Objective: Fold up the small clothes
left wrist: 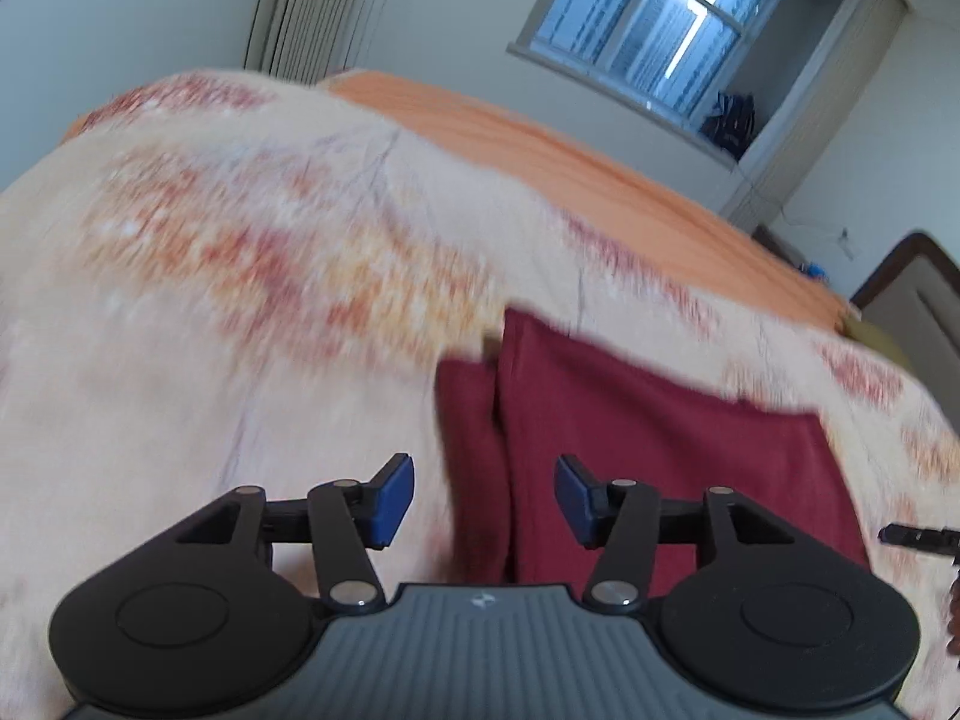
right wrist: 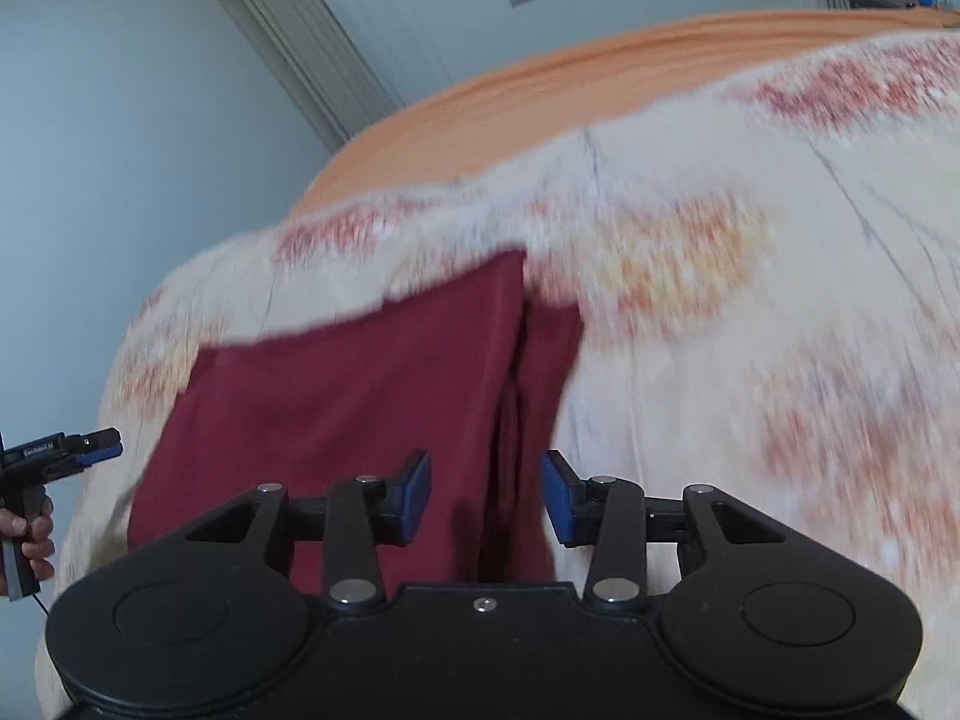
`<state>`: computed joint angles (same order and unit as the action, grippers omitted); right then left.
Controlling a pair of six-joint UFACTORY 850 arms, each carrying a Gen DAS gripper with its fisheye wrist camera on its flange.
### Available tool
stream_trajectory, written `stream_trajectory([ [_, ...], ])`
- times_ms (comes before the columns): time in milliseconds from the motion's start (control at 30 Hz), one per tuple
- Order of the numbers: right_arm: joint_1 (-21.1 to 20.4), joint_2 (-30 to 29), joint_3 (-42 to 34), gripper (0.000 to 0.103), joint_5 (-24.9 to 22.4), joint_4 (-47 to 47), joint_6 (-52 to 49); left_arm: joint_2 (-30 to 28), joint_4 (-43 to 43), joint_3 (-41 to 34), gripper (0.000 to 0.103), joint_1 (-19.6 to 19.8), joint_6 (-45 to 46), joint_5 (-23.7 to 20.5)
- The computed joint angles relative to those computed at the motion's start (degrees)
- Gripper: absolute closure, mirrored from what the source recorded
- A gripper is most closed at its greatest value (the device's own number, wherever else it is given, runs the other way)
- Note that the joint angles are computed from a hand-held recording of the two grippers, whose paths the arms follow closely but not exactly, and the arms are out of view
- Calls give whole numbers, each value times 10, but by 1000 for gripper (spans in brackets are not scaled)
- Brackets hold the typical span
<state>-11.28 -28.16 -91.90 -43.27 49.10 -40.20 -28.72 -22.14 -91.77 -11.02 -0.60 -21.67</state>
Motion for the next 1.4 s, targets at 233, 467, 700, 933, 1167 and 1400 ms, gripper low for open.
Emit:
stream_trajectory([
  [233, -15, 80, 123, 59, -15, -3, -16, 74, -84, 114, 46, -9, 104, -46],
  [467, -20, 73, 122, 56, -27, 44, -58, 61, -157, 106, 46, -2, 141, -48],
  [700, -4, 46, 93, 74, -57, 36, -88, 32, -185, 80, 56, -4, 202, -83],
  [933, -18, 34, 93, 96, -82, 71, -55, 27, -230, 77, 98, 7, 219, -101],
  [1167, -39, 30, 78, 97, -123, 71, -28, 30, -176, 73, 99, 21, 160, -131],
  [1400, -5, 52, 90, 75, -39, -40, 42, 28, -91, 66, 83, 7, 61, -114],
])
